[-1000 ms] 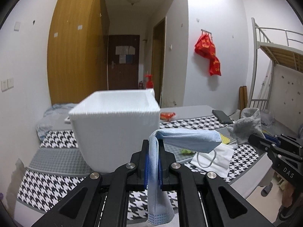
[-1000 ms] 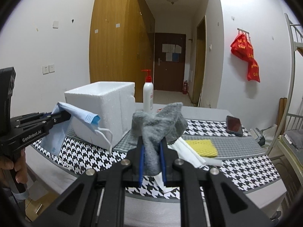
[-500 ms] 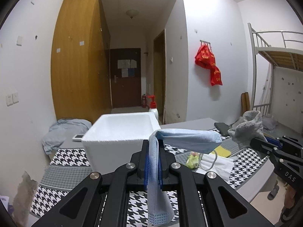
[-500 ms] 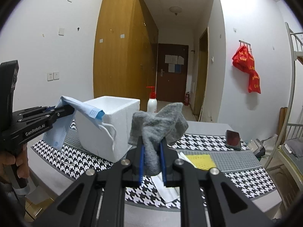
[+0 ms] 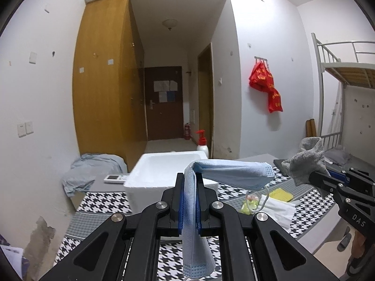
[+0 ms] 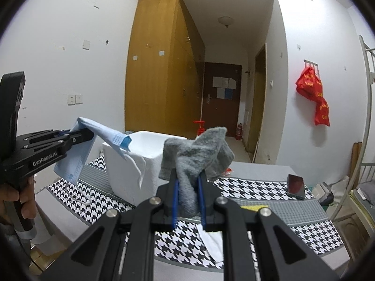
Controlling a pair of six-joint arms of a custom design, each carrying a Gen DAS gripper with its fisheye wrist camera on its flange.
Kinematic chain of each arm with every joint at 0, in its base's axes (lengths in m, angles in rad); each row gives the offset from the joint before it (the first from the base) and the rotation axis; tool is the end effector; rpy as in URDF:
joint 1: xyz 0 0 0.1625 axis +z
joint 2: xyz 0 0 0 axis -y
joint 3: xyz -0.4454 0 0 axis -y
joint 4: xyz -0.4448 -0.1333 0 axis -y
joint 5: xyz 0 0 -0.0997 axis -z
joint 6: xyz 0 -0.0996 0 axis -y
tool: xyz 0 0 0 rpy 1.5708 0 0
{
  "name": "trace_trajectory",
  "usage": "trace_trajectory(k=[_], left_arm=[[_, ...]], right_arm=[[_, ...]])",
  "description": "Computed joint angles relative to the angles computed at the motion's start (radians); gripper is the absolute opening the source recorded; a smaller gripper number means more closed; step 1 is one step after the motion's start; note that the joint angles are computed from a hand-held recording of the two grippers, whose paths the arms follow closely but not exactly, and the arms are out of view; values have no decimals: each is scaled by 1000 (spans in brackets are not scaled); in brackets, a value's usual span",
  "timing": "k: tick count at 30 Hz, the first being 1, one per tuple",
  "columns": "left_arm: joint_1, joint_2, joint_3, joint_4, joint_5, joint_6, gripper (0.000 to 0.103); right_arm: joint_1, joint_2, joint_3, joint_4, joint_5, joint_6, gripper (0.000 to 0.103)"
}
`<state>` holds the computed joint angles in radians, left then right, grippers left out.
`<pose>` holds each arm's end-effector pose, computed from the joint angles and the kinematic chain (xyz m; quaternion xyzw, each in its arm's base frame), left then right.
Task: Organize soft objects
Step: 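Carry the grey sock in the right gripper over the white foam box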
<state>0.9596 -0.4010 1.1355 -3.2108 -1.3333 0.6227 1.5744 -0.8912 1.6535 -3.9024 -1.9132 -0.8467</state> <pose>-0.3754 -0.8089 0.0569 0.4743 0.7583 -0.4337 0.1090 0.1024 -0.6952 0.3013 0.1779 -0.6849 0.5860 0.3949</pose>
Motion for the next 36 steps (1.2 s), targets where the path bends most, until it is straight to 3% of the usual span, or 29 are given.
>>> trace_trajectory(k=[36], left_arm=[[31,82,-219,29,124,-16,8]], right_arm=[[10,109,-280,287,57,10,18]])
